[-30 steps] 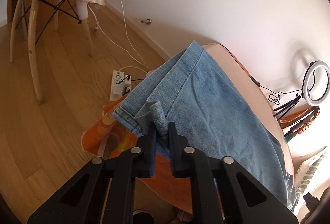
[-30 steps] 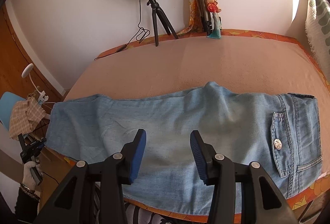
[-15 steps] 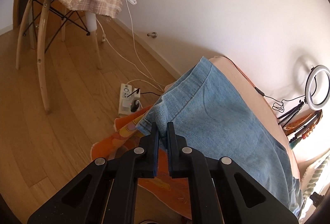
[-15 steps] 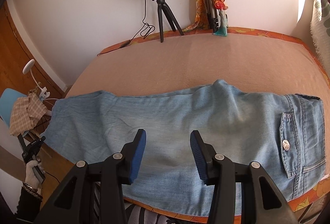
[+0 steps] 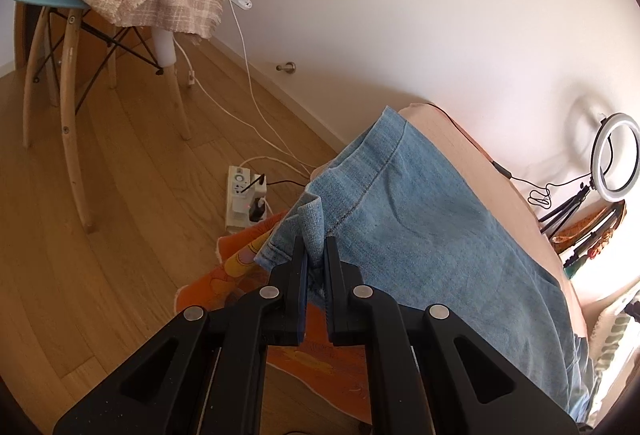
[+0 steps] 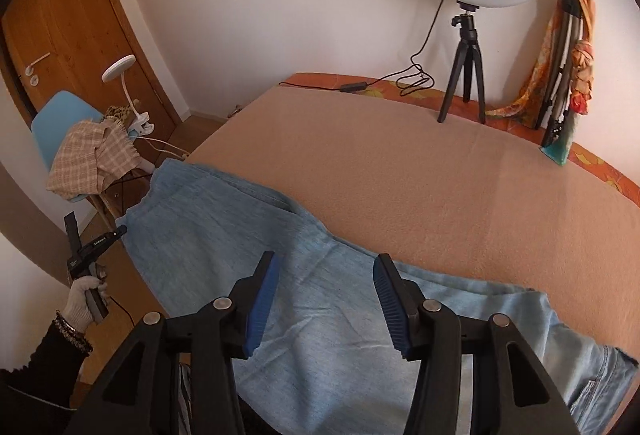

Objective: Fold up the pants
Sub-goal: 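Grasp the jeans leg hem edge with the left tool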

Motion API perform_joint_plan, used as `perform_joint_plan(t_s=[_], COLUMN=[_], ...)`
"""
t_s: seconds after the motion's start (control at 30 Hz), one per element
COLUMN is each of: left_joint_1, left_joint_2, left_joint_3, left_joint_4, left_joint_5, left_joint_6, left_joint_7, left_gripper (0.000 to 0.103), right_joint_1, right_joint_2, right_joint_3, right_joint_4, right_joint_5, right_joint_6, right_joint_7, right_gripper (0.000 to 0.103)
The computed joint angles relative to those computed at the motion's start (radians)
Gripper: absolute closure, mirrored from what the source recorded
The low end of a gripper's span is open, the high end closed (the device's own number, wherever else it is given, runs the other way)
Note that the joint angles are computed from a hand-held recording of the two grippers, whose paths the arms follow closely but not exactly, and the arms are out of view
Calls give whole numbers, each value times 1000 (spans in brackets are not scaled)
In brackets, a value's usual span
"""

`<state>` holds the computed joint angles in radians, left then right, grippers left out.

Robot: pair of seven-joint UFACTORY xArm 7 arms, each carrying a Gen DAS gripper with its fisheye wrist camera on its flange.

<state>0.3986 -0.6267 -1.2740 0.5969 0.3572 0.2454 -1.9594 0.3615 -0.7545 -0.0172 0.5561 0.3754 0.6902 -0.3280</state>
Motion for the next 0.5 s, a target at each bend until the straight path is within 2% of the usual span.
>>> perform_joint_plan(t_s=[0.07, 0.13, 0.27, 0.37, 0.5], left_joint_1=[-11, -18, -27, -15, 16], left_joint_2=[-6, -3, -11, -30, -35], left_joint_3=[13, 24, 34, 22, -7], left_joint_4=[-18, -22, -26, -34, -25], left_joint_5=[-3, -2, -1, -7, -12], left_joint_6=[-28, -40, -49, -73, -80], left_joint_7=[-8, -5, -5, -24, -18], left_gripper=[97, 97, 97, 97, 98], right_joint_1=[61, 87, 38, 40, 36], right_joint_2=[132, 266, 526, 670, 794], right_joint_3=[0, 26, 126, 144, 193], right_joint_4=[70, 134, 259, 366, 483], right_joint_5=[20, 13, -91, -42, -74], right_joint_6=[-11, -31, -107, -105, -75], right_joint_7=[-59, -121, -86, -117, -107], right_gripper=[49, 50, 50, 50, 50])
